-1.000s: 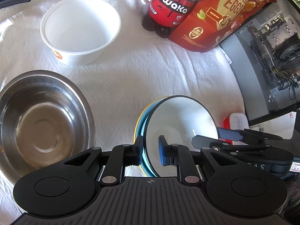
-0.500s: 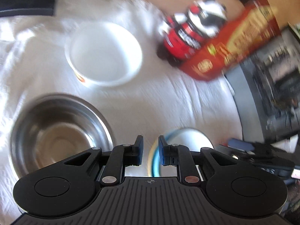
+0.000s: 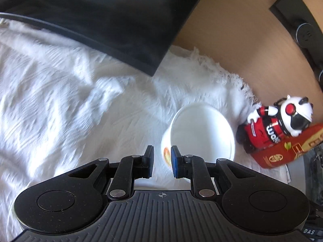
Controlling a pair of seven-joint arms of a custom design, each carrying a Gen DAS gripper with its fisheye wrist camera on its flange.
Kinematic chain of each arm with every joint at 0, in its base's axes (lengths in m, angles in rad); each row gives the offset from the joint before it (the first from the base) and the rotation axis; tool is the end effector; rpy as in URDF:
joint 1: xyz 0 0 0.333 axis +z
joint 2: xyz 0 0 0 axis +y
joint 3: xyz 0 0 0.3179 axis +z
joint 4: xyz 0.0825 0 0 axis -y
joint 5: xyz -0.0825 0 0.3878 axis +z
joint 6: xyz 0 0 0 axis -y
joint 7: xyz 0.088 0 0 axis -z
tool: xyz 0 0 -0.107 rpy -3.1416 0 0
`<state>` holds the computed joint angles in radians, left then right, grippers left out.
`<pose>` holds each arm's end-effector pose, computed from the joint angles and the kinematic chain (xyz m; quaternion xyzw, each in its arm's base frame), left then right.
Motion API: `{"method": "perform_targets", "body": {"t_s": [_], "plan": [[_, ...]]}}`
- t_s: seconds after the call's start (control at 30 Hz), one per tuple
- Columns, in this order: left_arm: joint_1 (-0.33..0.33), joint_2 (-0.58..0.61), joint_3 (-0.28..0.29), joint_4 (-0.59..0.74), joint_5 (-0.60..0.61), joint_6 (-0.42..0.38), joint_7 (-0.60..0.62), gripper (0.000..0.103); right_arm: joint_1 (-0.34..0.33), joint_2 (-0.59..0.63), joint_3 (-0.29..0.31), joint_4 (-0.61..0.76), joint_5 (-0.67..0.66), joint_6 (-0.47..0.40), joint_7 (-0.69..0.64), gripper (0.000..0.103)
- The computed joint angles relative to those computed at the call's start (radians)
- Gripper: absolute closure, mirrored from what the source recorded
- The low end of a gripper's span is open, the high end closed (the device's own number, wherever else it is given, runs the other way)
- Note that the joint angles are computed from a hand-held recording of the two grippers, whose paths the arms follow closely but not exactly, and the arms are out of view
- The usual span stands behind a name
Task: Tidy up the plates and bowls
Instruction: 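Open both grippers and move them to the white plastic bowl, then grasp the white plastic bowl rim with both grippers and lift it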
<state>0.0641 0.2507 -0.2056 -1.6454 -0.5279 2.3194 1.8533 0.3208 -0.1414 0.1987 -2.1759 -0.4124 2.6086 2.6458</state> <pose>0.6705 -0.0911 0.5194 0.6267 -0.7106 0.3198 0.0094 0.4732 0.2851 0.5142 -0.5803 0.7495 -0.1596 0.2756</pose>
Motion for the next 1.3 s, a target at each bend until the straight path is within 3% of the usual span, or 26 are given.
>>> {"method": "perform_targets", "body": {"t_s": [0.13, 0.23, 0.3, 0.43, 0.5, 0.6, 0.63, 0.67, 0.73, 0.93, 1.07, 1.17, 1.3], "plan": [[-0.021, 0.085, -0.014, 0.098, 0.04, 0.014, 0.017, 0.08, 0.008, 0.127, -0.035, 0.122, 0.033, 0.024, -0.085, 0.008], [-0.06, 0.135, -0.002, 0.147, 0.158, 0.038, -0.077, 0.079, 0.028, 0.222, -0.07, 0.227, 0.09, 0.003, -0.161, 0.008], [-0.064, 0.161, -0.013, 0.166, 0.194, 0.044, -0.095, 0.079, 0.04, 0.271, -0.095, 0.263, 0.119, 0.033, -0.198, 0.008], [-0.076, 0.211, -0.026, 0.204, 0.258, 0.023, -0.128, 0.079, 0.056, 0.386, -0.127, 0.355, 0.222, 0.065, -0.289, 0.008], [-0.078, 0.23, -0.032, 0.221, 0.278, 0.006, -0.14, 0.079, 0.077, 0.446, -0.149, 0.415, 0.243, 0.037, -0.302, 0.008], [-0.077, 0.24, -0.045, 0.225, 0.291, -0.006, -0.14, 0.079, 0.054, 0.5, -0.121, 0.444, 0.388, 0.052, -0.4, 0.021], [-0.073, 0.236, -0.052, 0.219, 0.285, -0.009, -0.132, 0.079, 0.033, 0.507, -0.095, 0.441, 0.466, 0.064, -0.455, 0.031], [-0.069, 0.229, -0.059, 0.211, 0.277, -0.011, -0.123, 0.08, 0.026, 0.505, -0.085, 0.431, 0.512, 0.077, -0.486, 0.038], [-0.06, 0.215, -0.074, 0.199, 0.251, -0.032, -0.103, 0.085, 0.057, 0.486, -0.116, 0.406, 0.516, 0.1, -0.486, 0.043], [-0.043, 0.137, -0.102, 0.129, 0.126, -0.143, -0.03, 0.085, 0.106, 0.348, -0.179, 0.267, 0.439, 0.133, -0.43, 0.043], [-0.059, 0.108, -0.094, 0.088, 0.065, -0.203, 0.015, 0.084, 0.082, 0.235, -0.169, 0.149, 0.41, 0.108, -0.37, 0.042], [-0.103, 0.113, -0.078, 0.072, 0.099, -0.189, -0.002, 0.085, 0.047, 0.19, -0.147, 0.077, 0.455, 0.115, -0.358, 0.042], [-0.139, 0.12, -0.073, 0.044, 0.14, -0.11, -0.003, 0.085, 0.019, 0.206, -0.127, 0.041, 0.567, 0.142, -0.357, 0.038]]}}
